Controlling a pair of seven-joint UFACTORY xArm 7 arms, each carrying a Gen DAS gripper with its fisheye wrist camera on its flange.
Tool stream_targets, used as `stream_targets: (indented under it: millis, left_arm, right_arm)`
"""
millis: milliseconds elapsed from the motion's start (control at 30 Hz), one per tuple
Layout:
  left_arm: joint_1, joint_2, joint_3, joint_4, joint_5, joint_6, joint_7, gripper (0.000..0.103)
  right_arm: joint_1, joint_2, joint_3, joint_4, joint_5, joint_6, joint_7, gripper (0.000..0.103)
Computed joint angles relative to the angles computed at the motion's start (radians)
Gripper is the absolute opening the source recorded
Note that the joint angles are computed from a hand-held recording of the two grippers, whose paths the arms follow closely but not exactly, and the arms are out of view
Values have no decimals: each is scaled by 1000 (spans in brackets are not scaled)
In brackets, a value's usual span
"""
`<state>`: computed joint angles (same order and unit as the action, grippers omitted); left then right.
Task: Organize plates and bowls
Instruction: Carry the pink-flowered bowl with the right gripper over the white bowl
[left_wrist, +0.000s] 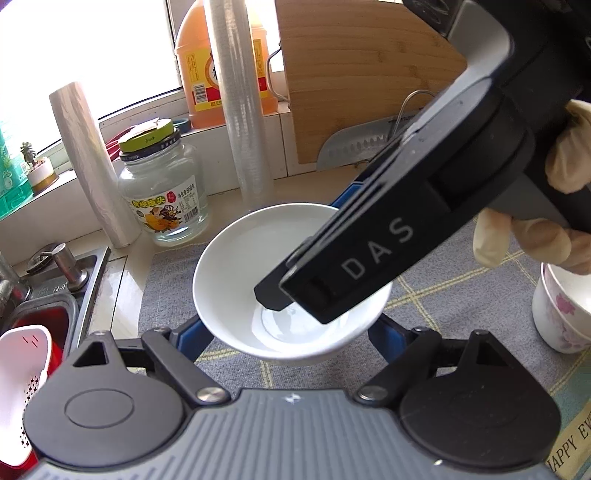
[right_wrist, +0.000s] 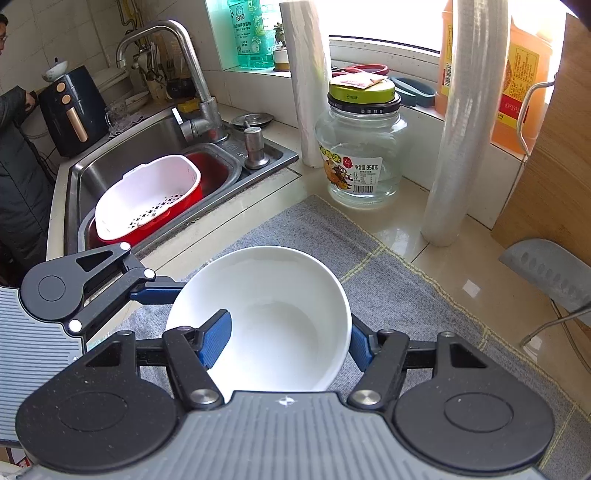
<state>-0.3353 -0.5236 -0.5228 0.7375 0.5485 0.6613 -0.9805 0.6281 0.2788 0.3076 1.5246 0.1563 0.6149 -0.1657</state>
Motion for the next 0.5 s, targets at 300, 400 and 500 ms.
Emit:
stream_targets:
  millis: [300, 400, 500]
  left_arm:
    - [-62, -1, -9, 36, -69, 20, 18, 89]
    - [-71, 10, -23, 56, -69, 31, 28, 89]
    - [-84, 20, -28, 73, -74, 32, 36, 89]
  right_arm:
    - [-25, -161, 4, -155, 62, 7, -15, 72]
    - [-31, -215, 0, -201, 83, 16, -17, 72]
    - [-35, -266, -5, -250, 100, 9, -19, 72]
